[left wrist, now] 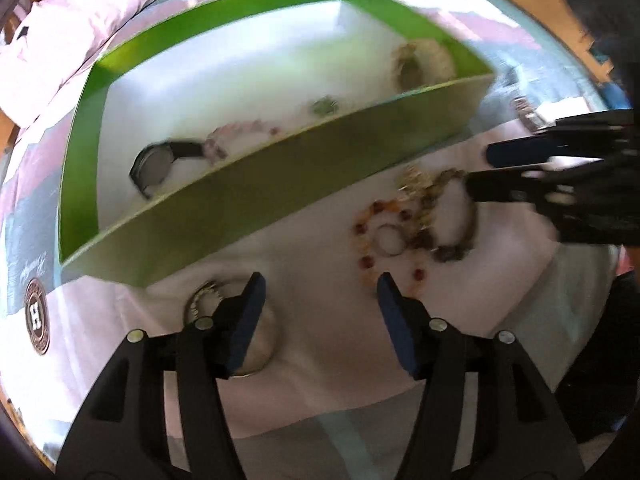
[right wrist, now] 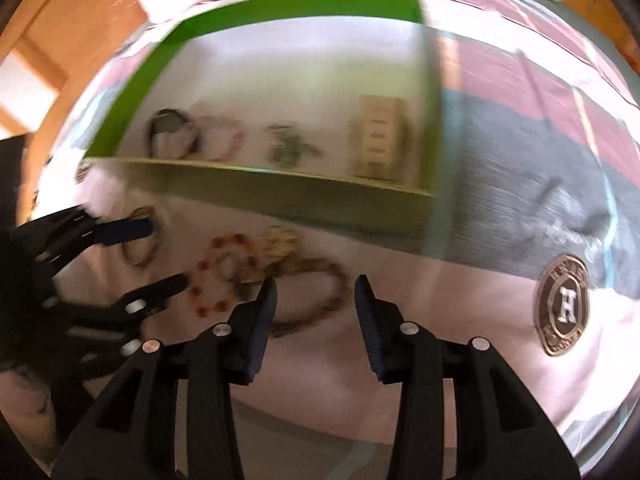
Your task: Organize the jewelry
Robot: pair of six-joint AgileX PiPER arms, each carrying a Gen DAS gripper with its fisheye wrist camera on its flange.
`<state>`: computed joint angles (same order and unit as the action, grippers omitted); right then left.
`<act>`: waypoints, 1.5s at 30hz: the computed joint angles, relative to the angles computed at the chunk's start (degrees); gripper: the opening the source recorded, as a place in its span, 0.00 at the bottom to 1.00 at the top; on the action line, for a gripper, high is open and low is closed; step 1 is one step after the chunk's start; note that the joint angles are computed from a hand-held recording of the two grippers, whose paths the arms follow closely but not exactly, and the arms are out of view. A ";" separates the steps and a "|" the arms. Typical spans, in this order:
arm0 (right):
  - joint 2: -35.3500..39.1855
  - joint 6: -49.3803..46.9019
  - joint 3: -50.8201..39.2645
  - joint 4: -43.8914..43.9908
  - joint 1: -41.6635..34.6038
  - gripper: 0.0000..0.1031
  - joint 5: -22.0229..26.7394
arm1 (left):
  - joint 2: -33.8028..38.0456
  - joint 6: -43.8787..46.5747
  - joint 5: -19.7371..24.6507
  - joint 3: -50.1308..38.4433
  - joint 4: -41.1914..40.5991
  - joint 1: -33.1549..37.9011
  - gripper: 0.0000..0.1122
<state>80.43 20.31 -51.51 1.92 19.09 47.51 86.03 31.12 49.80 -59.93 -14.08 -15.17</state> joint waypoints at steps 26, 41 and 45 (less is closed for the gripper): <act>7.58 12.19 -1.83 -10.81 7.06 0.41 -0.87 | 3.59 -9.27 -2.16 -1.66 11.82 -1.77 0.59; 13.64 27.10 -5.06 -23.82 20.60 0.39 0.32 | 1.93 -8.70 -3.42 0.10 10.42 -4.19 0.48; 13.00 26.62 -5.67 -23.38 21.52 0.33 1.35 | 1.70 -7.36 -3.73 0.21 9.26 -3.35 0.41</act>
<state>93.43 46.94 -57.18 -21.46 40.61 48.87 87.73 23.76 46.07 -59.71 -4.82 -18.51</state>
